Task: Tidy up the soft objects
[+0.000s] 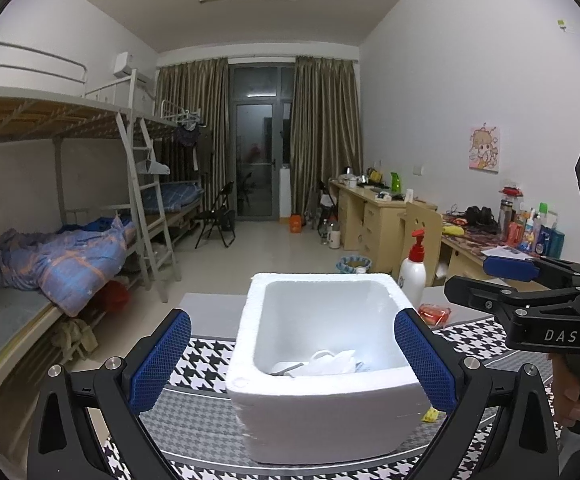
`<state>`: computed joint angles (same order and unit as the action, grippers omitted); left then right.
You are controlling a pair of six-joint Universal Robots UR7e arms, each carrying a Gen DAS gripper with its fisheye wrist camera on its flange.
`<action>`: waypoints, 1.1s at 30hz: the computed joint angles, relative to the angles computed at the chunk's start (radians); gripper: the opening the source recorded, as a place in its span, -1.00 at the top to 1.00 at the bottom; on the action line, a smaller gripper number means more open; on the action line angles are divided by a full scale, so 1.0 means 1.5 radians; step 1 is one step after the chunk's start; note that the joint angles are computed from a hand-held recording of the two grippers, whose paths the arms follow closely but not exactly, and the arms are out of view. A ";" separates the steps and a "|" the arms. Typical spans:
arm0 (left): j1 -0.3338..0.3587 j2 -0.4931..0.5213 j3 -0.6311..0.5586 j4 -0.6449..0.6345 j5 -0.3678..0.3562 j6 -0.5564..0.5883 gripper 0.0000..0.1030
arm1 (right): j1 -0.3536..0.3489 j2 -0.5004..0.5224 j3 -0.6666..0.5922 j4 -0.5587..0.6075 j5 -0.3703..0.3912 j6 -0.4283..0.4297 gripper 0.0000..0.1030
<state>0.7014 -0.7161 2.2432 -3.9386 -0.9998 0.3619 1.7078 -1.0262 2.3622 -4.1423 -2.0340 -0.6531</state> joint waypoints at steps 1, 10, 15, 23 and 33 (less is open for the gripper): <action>0.000 0.000 -0.002 0.002 0.000 0.001 -0.98 | 0.000 -0.001 0.004 -0.005 0.000 0.002 -0.66; -0.018 0.001 0.011 -0.005 -0.005 -0.006 -0.98 | -0.010 -0.009 0.034 -0.061 0.017 -0.007 -0.81; -0.029 0.001 0.016 -0.007 -0.012 -0.011 -0.98 | -0.016 -0.012 0.051 -0.096 0.017 -0.017 -0.83; -0.050 0.008 0.019 -0.008 -0.018 -0.017 -0.98 | -0.029 -0.029 0.084 -0.145 0.020 -0.005 -0.87; -0.071 0.013 0.024 0.000 -0.036 -0.026 -0.98 | -0.045 -0.043 0.120 -0.216 0.014 -0.003 -0.87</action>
